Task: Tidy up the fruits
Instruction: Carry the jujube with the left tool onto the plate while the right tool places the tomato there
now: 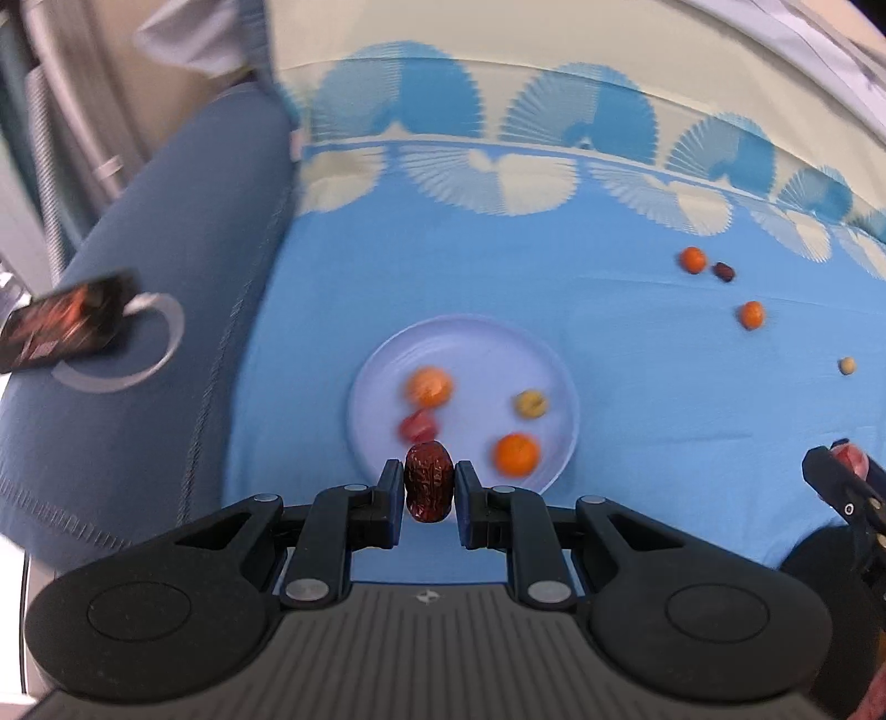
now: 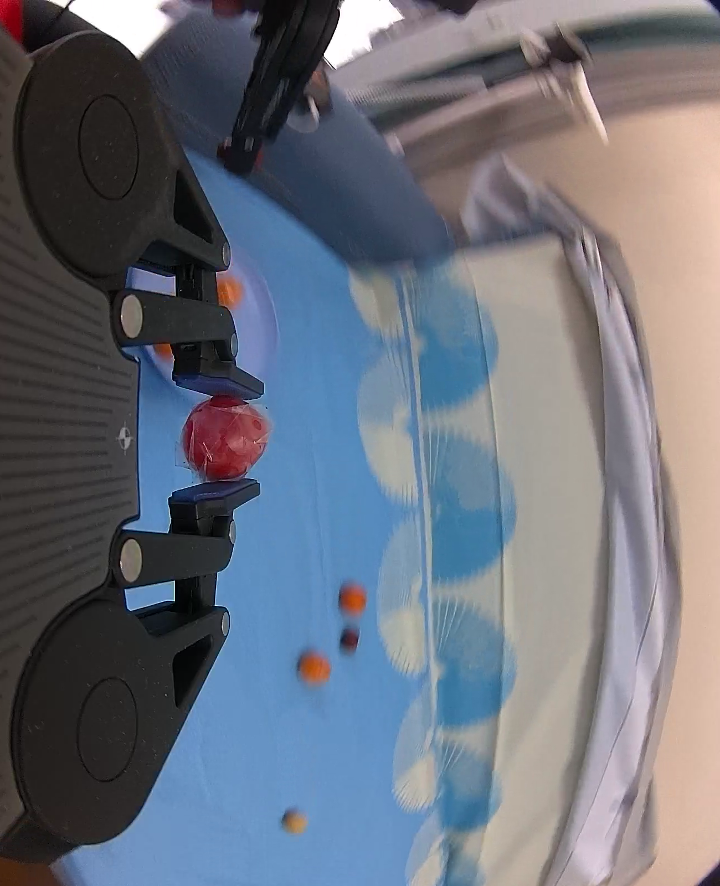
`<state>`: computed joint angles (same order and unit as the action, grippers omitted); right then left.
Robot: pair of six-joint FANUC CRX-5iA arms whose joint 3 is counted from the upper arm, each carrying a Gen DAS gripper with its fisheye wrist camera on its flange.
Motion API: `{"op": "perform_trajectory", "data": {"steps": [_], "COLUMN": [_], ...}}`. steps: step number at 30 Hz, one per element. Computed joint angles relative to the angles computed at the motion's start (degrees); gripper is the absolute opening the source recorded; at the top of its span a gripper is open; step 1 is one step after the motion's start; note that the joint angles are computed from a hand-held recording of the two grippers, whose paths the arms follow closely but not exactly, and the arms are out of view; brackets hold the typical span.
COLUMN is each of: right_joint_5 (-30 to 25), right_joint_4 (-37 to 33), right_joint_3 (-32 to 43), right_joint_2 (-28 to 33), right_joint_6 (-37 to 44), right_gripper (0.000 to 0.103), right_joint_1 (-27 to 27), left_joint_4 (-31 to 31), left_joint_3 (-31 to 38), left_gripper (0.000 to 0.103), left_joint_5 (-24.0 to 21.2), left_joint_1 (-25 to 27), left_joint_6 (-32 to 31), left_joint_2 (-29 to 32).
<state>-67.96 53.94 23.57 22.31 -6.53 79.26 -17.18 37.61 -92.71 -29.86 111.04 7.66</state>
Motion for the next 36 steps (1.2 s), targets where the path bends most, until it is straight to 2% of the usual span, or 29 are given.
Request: {"op": "perform_trajectory", "data": {"steps": [3,7,14,20,28,36], "right_joint_5": [0.7,-1.1,-5.5,-9.4,-10.7,-10.2], "right_joint_4": [-0.5,-1.2,-1.2,-1.0,-1.2,-2.1], "right_joint_3": [5.2,13.7,21.9,26.7,30.7,29.0], "right_joint_2": [2.2,6.7,11.0,13.4,15.6,14.3], "right_joint_6": [4.6,12.0,20.5,22.6,26.4,27.0], "right_gripper": [0.033,0.033,0.033,0.033,0.033,0.033], "right_joint_1": [1.4,3.6,6.5,7.5,7.7,7.6], "left_joint_4": [0.6,1.6,4.5,5.5,6.2,6.8], "left_joint_3": [-5.7,-11.7,-18.1,-19.8,-20.8,-21.2], "left_gripper": [0.021,0.021,0.021,0.021,0.021,0.021], "left_joint_5": [0.7,2.4,5.6,7.0,7.8,7.9], "left_joint_1": [0.9,1.4,2.3,2.9,4.0,4.6], "left_joint_6": [1.3,3.2,5.6,5.8,5.6,5.2], "left_joint_2": [-5.3,-10.8,-16.4,-18.3,-19.6,-19.7]}}
